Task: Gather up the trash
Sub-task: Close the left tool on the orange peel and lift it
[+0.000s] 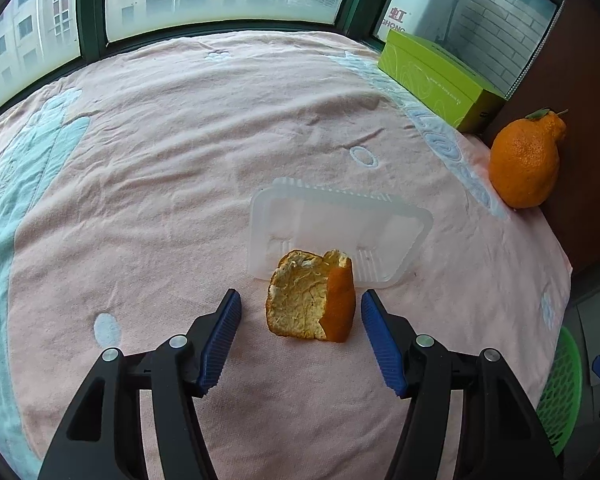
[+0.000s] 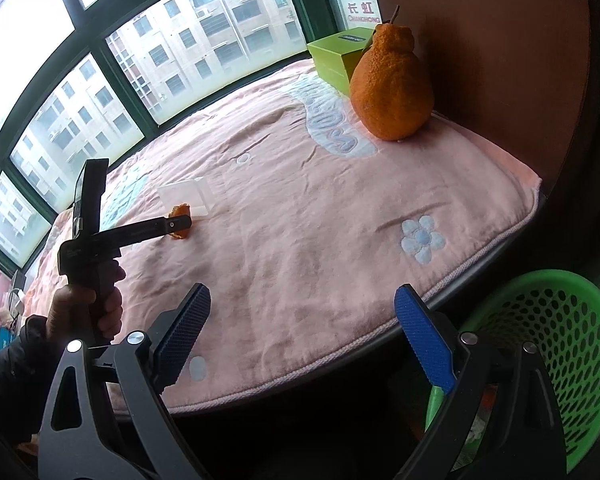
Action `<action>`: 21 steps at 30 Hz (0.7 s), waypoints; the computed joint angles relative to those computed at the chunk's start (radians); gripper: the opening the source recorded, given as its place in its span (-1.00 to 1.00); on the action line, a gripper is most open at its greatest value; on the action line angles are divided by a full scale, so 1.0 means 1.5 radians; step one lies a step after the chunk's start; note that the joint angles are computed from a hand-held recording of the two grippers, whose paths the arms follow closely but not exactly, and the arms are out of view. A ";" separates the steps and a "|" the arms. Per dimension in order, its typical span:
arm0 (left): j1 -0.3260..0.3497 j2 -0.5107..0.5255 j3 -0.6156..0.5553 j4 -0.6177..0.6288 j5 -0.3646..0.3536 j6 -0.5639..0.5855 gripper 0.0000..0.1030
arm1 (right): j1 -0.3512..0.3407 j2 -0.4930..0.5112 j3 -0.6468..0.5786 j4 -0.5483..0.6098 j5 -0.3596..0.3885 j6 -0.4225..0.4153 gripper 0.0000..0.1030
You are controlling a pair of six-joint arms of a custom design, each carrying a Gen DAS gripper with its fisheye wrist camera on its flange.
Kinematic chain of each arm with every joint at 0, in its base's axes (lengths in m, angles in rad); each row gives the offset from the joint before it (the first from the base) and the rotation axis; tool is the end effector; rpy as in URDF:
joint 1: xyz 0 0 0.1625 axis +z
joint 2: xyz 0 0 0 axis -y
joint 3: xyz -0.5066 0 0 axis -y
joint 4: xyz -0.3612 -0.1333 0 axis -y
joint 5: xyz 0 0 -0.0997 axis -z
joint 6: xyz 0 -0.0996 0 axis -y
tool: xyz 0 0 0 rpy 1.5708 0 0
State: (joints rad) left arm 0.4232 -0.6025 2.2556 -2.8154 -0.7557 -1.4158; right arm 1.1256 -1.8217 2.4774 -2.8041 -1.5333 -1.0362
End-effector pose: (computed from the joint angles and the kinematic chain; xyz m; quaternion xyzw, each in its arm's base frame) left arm -0.3277 -0.3733 -0.0127 -0.0405 0.9017 -0.3189 0.2891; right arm -0.0048 -0.3283 0.4041 0.2842 -0.9153 0.2223 0.1789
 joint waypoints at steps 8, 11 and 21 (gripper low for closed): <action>-0.013 -0.003 0.024 -0.075 -0.011 0.034 -0.47 | 0.040 0.040 0.005 -0.032 -0.032 0.015 0.79; -0.025 -0.011 0.033 -0.075 -0.012 0.034 -0.52 | 0.067 0.067 0.007 -0.053 -0.046 0.024 0.79; -0.068 -0.051 0.082 -0.066 -0.009 -0.018 -0.55 | 0.184 0.195 0.010 -0.132 -0.095 0.068 0.75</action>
State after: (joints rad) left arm 0.3209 -0.6794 2.3791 -2.9137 -0.7693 -1.4421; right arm 1.4012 -1.5295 2.4921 -3.0018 -1.6759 -0.9337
